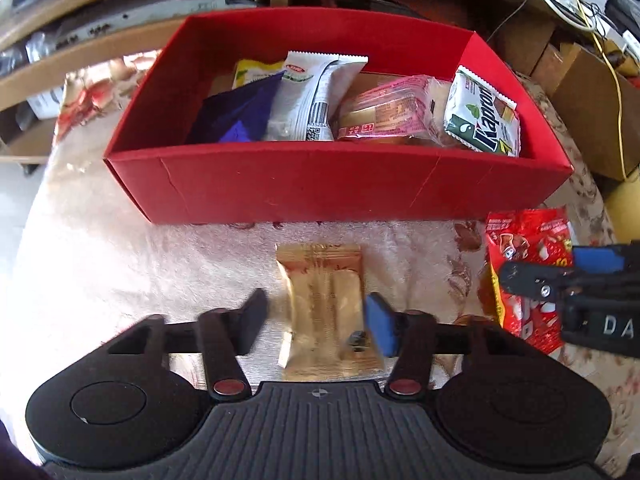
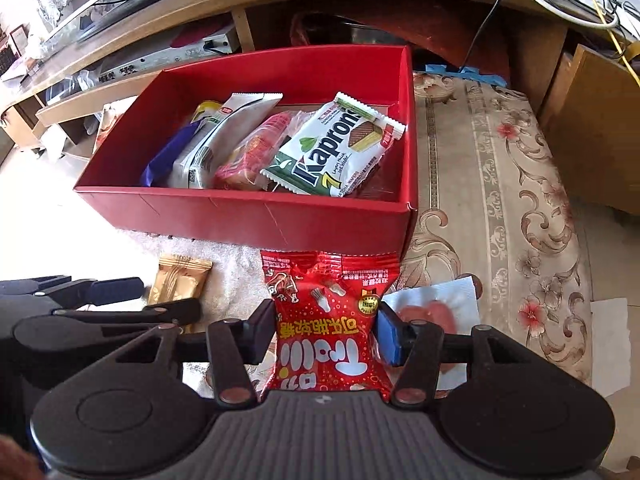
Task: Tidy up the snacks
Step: 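Grasp the gold-wrapped cake with the left tool while the right tool grasps the red candy bag, then carry gold cake and red candy bag into the red box and open both tools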
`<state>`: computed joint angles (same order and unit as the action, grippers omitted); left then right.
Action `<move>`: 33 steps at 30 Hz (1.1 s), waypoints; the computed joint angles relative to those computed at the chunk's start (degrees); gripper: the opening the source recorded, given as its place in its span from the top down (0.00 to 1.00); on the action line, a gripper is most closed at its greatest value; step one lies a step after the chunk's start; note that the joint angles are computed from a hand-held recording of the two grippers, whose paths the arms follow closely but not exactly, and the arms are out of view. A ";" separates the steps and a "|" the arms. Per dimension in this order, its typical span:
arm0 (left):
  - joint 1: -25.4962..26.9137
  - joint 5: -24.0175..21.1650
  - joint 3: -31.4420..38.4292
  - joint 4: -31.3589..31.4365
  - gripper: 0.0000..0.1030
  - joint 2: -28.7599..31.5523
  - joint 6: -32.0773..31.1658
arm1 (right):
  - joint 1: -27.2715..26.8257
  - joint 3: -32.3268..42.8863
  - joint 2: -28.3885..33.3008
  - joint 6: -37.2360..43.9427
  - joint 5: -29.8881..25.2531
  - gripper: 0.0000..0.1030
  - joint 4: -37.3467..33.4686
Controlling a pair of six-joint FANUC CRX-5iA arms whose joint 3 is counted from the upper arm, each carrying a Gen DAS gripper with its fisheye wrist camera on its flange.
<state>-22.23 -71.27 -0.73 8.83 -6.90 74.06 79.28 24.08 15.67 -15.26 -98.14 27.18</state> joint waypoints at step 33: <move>3.82 1.51 -1.15 7.89 0.55 -4.46 -1.93 | 2.86 6.32 3.44 -0.23 -4.64 0.49 5.91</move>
